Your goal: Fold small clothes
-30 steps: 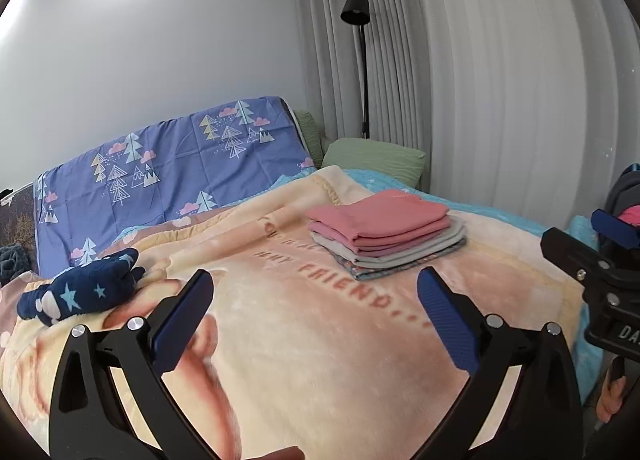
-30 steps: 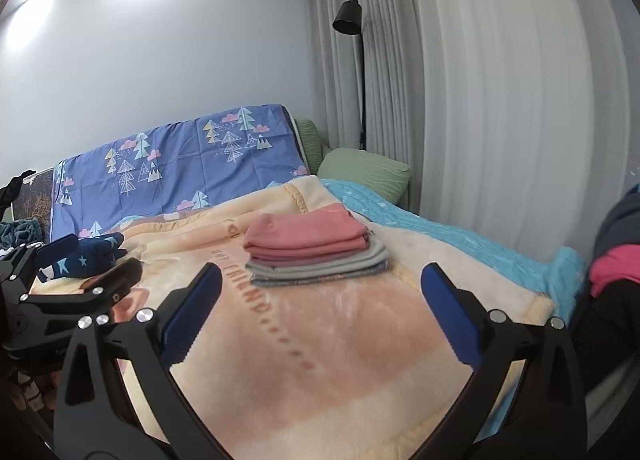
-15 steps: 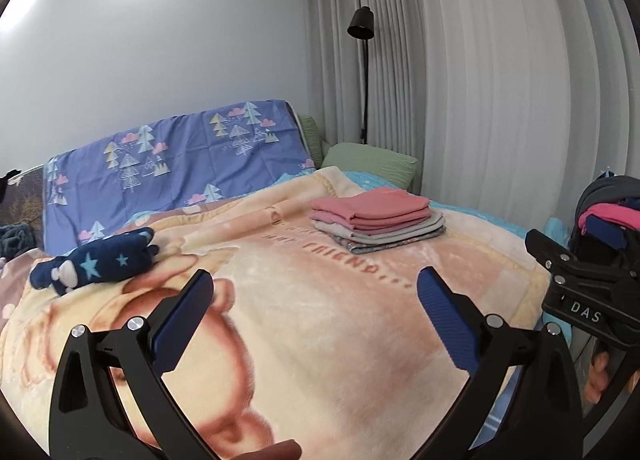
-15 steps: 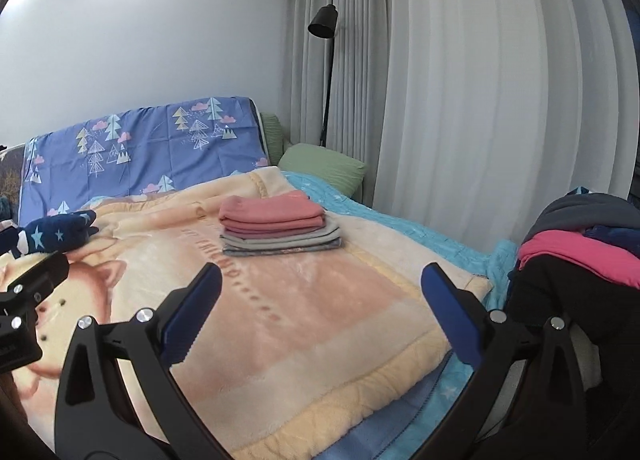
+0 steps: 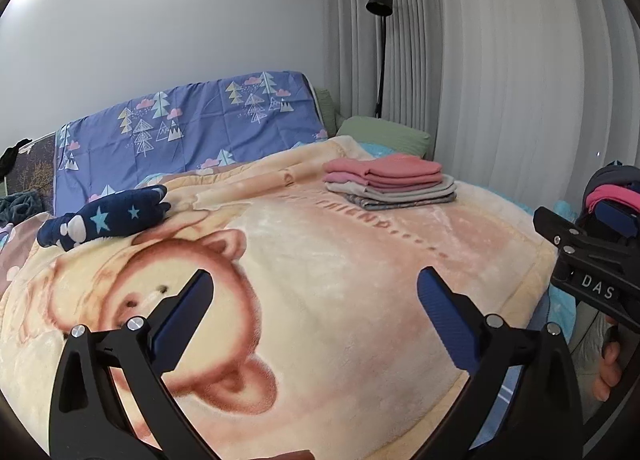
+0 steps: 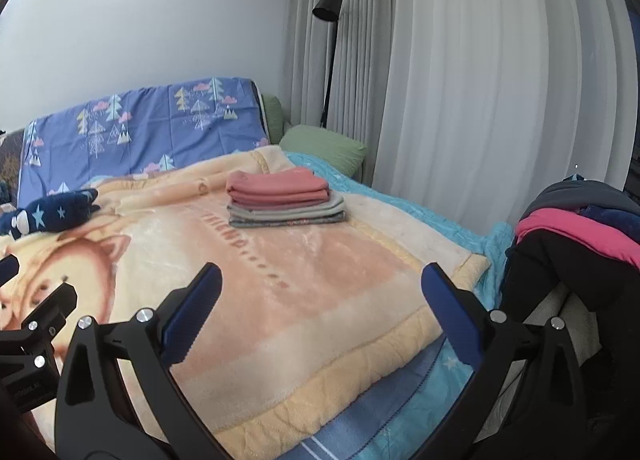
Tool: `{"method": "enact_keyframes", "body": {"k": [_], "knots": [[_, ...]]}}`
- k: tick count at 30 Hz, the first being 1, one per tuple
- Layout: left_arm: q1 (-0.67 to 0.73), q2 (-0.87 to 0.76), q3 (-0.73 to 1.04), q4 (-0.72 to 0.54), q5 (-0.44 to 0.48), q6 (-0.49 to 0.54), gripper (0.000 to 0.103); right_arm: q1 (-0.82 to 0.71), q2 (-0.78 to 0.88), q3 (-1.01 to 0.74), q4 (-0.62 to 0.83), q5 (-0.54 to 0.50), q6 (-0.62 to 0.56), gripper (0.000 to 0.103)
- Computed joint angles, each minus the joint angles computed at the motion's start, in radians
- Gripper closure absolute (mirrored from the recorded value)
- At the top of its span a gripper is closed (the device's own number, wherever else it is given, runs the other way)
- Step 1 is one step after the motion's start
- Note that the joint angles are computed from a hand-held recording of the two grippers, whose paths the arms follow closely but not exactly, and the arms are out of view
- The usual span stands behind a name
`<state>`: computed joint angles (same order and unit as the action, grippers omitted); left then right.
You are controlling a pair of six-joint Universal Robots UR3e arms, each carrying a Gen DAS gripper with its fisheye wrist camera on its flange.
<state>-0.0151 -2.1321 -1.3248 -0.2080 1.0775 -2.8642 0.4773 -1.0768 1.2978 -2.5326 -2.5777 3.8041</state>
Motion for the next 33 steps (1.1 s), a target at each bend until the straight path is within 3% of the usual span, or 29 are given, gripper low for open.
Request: {"method": "enact_keyframes", "body": {"k": [7,19,33], "knots": [[-0.012,-0.022,0.018,-0.026,0.051,0.029,0.001,-0.006,0.040,-0.064,0.074,0.073,-0.007,0.002],[-0.013,-0.063,0.076,-0.079,0.076,0.018,0.001,-0.020,0.066,-0.115,0.119,0.107,0.007,0.002],[-0.022,-0.069,0.069,-0.073,0.089,0.021,0.001,-0.031,0.061,-0.091,0.090,0.136,-0.007,0.002]]}}
